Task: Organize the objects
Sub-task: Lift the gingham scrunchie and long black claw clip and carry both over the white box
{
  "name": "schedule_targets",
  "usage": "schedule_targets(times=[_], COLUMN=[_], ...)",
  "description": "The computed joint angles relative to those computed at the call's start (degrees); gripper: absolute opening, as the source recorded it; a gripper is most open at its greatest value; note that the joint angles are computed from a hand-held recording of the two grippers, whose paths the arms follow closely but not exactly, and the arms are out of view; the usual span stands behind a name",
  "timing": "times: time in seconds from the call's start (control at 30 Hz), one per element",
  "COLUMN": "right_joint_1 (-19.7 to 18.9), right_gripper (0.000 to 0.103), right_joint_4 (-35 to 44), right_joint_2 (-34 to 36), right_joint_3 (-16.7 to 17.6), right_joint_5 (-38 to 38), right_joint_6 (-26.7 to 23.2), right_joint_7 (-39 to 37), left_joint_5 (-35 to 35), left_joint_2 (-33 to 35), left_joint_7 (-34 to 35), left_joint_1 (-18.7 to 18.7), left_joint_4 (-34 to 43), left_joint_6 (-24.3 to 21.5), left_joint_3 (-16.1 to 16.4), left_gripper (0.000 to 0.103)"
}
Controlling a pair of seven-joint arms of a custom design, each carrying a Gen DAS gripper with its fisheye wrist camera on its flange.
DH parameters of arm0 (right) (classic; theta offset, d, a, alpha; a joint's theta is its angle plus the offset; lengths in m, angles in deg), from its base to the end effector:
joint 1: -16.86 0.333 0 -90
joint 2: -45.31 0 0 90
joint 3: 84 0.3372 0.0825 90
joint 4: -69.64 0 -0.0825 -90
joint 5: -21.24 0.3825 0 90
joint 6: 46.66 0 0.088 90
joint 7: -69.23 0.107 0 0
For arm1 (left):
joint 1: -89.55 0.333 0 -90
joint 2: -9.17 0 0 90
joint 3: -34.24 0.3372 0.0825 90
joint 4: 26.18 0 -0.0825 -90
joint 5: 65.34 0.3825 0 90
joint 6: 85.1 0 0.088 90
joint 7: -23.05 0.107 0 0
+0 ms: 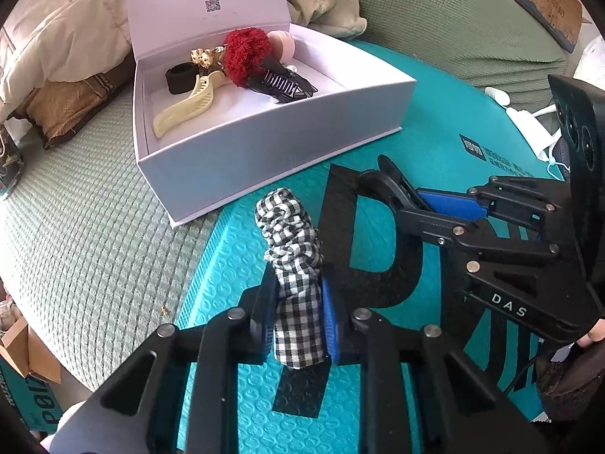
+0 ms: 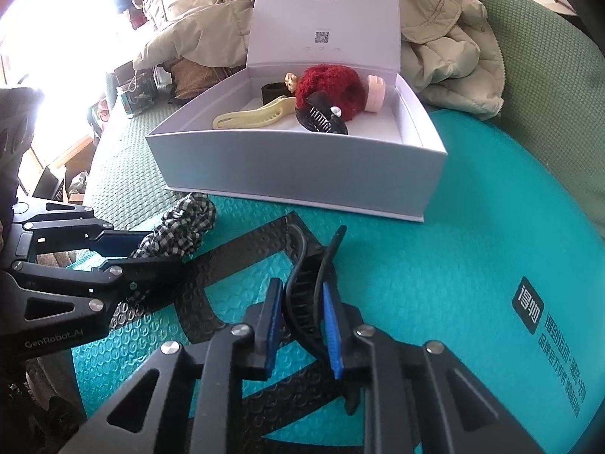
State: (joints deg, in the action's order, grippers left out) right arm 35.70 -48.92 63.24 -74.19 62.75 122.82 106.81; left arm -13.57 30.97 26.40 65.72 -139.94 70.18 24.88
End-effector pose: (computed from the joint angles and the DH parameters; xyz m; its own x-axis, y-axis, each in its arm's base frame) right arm 0.5727 0.2551 0.3547 0.6618 -0.7490 -0.0316 -0.6104 -0.5139 -0.6028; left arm 0.5227 -0.3669 0.3243 0.1567 -0.9814 0.1108 -0.8314 -0.1916 -0.5216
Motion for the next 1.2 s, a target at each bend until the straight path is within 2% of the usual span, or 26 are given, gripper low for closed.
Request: schedule_targets(times=[0.23, 0.57, 0.93, 1.2], right_joint_1=[-0.8, 0.1, 0.7, 1.1], right_gripper=[0.02, 0.02, 0.02, 0.02], right_joint_4=[-3.6, -9.5, -9.7, -9.7], right_joint_2=[-3.1, -8.0, -7.6, -7.4], right_joint_3=[0.3, -0.4, 0.2, 0.1], right_joint_5=[2.5, 4.0, 8.2, 8.1], right_joint_6=[-0.8, -1.8, -0.4, 0.6], right_joint_7=[-1.3, -3.6, -7.8, -8.6], left_joint_5=[-1.0, -1.5, 0.5, 1.3], left_joint_2=[-0.7, -1.6, -0.7, -0.5], left_joint_7=[0.9, 1.8, 1.7, 1.7], left_joint_1=[-0.2, -1.2, -1.9, -2.0], left_joint_4=[-1.2, -2.4, -1.0, -0.5], left_joint_6=[1.1, 1.2, -0.6, -2.0], left_joint_3=[-0.9, -1.5, -1.0, -1.0], left_gripper=[0.02, 0.02, 0.021, 0.019])
